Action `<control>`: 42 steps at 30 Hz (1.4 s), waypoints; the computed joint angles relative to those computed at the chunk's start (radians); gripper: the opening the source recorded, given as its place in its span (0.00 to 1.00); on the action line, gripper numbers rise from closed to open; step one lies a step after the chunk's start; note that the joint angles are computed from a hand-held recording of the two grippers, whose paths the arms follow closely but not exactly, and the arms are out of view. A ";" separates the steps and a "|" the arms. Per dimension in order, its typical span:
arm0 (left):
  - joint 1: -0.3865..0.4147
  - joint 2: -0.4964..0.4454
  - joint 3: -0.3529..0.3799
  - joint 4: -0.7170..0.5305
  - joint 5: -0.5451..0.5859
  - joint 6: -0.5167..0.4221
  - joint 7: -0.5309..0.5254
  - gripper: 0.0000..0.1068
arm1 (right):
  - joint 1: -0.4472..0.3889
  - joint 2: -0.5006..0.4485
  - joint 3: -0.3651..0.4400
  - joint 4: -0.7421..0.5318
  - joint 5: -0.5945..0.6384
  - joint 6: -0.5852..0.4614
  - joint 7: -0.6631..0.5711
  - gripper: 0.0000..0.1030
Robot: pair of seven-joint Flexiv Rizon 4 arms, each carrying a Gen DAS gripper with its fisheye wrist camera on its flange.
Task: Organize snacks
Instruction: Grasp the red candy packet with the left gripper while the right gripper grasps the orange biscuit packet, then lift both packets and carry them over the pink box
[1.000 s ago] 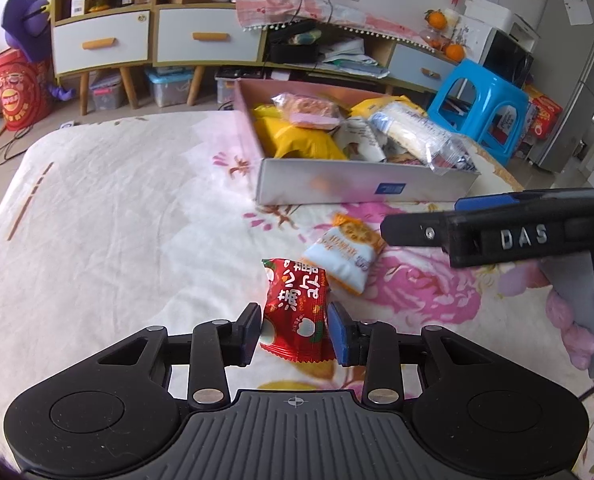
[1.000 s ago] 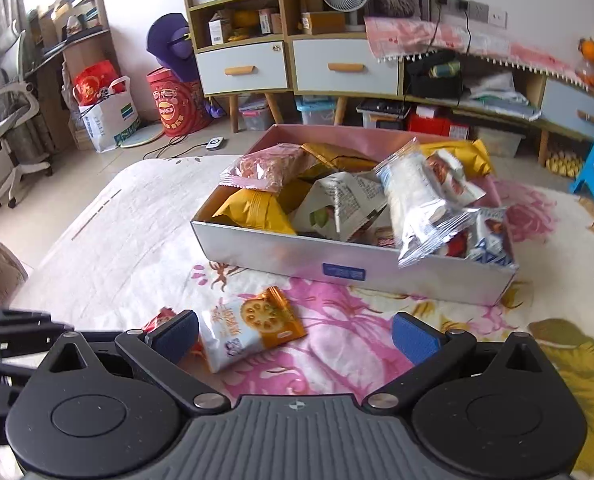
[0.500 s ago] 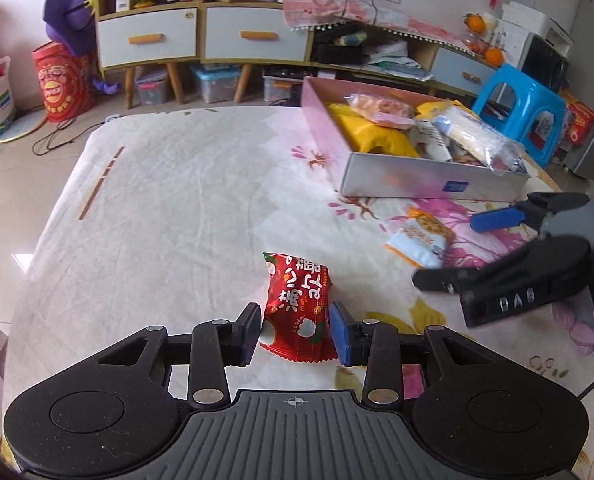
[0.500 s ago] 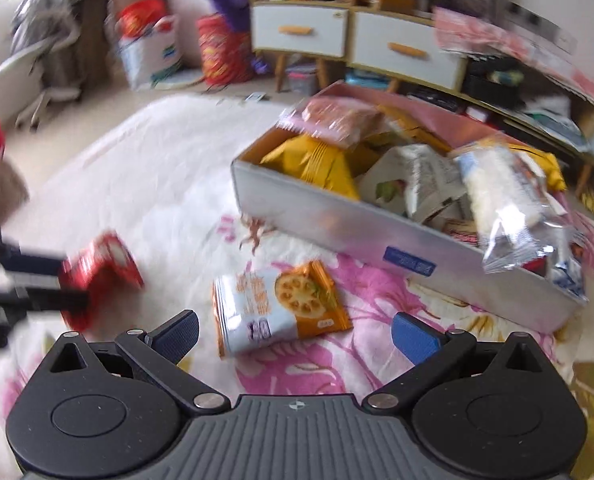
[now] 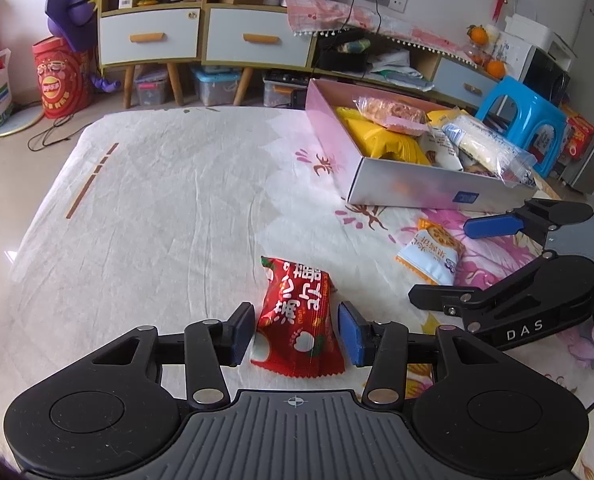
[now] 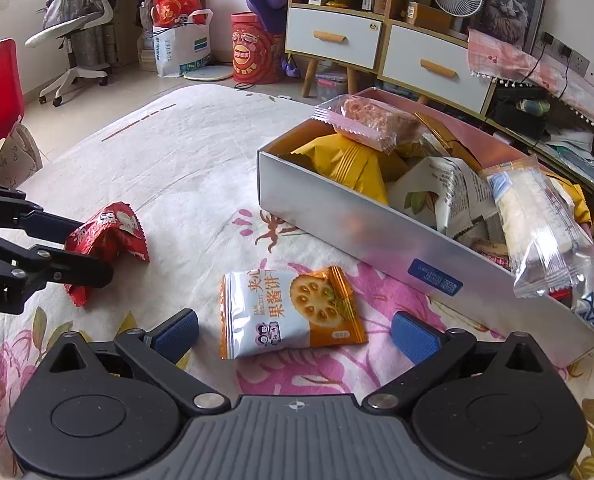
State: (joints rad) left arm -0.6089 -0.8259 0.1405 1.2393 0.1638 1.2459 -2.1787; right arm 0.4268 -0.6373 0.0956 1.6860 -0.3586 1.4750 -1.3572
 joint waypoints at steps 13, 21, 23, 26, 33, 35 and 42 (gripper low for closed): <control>0.009 0.009 -0.016 -0.002 -0.015 -0.023 -0.007 0.32 | -0.046 -0.012 0.097 -0.038 0.046 -0.018 -0.130 0.39; 0.009 0.022 -0.024 0.002 -0.019 -0.039 -0.005 0.30 | -0.067 -0.006 0.127 -0.063 0.093 -0.045 -0.152 0.26; 0.004 0.023 -0.019 -0.002 -0.014 -0.045 -0.012 0.30 | -0.067 -0.002 0.128 -0.065 0.105 -0.046 -0.150 0.24; 0.002 0.027 -0.016 -0.003 -0.006 -0.049 -0.021 0.30 | -0.065 0.005 0.126 -0.062 0.121 -0.032 -0.142 0.12; -0.009 0.026 -0.007 -0.023 0.014 -0.084 -0.053 0.30 | 0.006 0.027 0.000 -0.049 0.104 0.002 0.003 0.01; -0.012 0.026 -0.005 -0.031 0.023 -0.098 -0.062 0.30 | 0.025 0.029 -0.040 -0.040 0.084 0.015 0.049 0.01; -0.013 0.008 -0.005 -0.078 0.041 -0.146 -0.099 0.30 | 0.061 0.026 -0.118 -0.021 0.018 0.037 0.159 0.02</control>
State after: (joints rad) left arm -0.6224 -0.8179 0.1353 1.1610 0.2051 1.0995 -2.2773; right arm 0.4879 -0.6111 -0.0226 1.6654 -0.3406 1.5120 -1.1979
